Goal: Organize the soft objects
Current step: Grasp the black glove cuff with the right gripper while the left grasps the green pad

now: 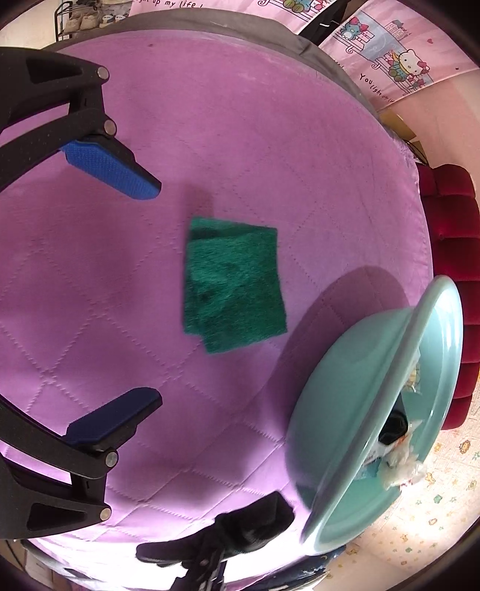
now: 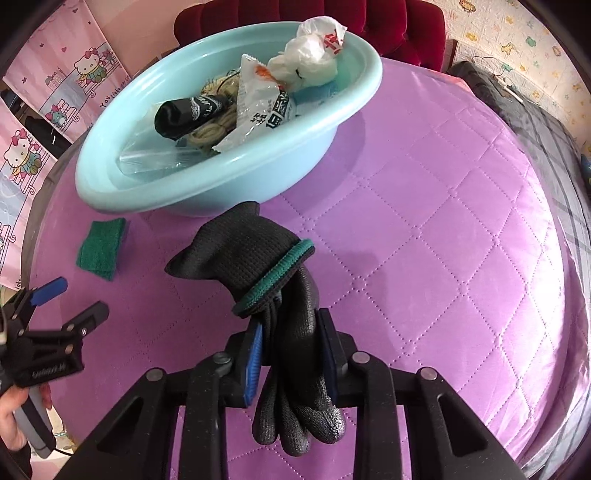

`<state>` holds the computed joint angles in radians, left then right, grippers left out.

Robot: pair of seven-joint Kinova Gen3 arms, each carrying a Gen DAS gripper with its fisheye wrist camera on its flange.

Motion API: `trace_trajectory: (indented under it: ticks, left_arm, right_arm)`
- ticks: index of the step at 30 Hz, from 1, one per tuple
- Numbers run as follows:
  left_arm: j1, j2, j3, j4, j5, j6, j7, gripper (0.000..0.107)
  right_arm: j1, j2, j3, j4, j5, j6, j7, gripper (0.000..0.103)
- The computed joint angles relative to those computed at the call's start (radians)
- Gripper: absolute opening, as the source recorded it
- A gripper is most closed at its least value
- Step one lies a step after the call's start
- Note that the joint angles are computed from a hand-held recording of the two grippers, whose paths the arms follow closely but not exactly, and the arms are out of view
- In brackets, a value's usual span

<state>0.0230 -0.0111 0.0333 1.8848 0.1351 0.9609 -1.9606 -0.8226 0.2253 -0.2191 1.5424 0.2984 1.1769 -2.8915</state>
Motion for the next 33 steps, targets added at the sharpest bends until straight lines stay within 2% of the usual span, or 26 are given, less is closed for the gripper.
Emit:
trace_trajectory:
  ticks: [10,14,19,20,21,22,24,25,26,29,33]
  left_arm:
    - [0.009,0.089,0.015,-0.068,-0.008,-0.017,0.007,0.103]
    - [0.023,0.122,0.023,-0.089,-0.042,-0.026,0.024,0.103]
    - [0.009,0.152,0.026,-0.112,-0.005,-0.023,-0.014,0.1]
    - [0.002,0.145,0.024,-0.109,0.002,-0.019,-0.028,0.093]
    - [0.001,0.141,0.023,-0.108,0.005,-0.019,-0.03,0.081]
    - [0.0,0.129,0.023,-0.105,0.01,-0.019,-0.032,0.073]
    - [-0.003,0.119,0.021,-0.103,0.019,-0.024,-0.04,0.044]
    - [-0.007,0.111,0.02,-0.103,0.032,-0.02,-0.049,0.025]
    - [-0.01,0.106,0.019,-0.103,0.042,-0.017,-0.059,0.018]
    - [-0.011,0.093,0.018,-0.114,0.062,0.004,-0.074,0.012]
    - [-0.023,0.055,0.006,-0.087,0.084,0.014,-0.112,0.011]
  right_arm:
    - [-0.012,0.002,-0.002,0.009,-0.004,0.002,-0.04,0.029]
    - [-0.02,0.008,-0.001,0.0,0.009,0.012,-0.052,0.029]
    - [-0.034,0.009,-0.005,-0.012,0.018,0.033,-0.066,0.029]
    - [-0.038,0.01,-0.006,-0.018,0.021,0.043,-0.067,0.029]
    - [-0.041,0.009,-0.006,-0.022,0.023,0.049,-0.071,0.029]
    - [-0.043,0.007,-0.007,-0.024,0.023,0.052,-0.074,0.029]
    - [-0.047,0.006,-0.007,-0.028,0.026,0.06,-0.08,0.029]
    - [-0.05,0.004,-0.008,-0.031,0.03,0.063,-0.084,0.029]
    - [-0.054,0.004,-0.01,-0.034,0.033,0.067,-0.088,0.029]
    - [-0.065,0.003,-0.014,-0.045,0.042,0.081,-0.095,0.029]
    - [-0.079,-0.005,-0.021,-0.051,0.049,0.096,-0.107,0.029]
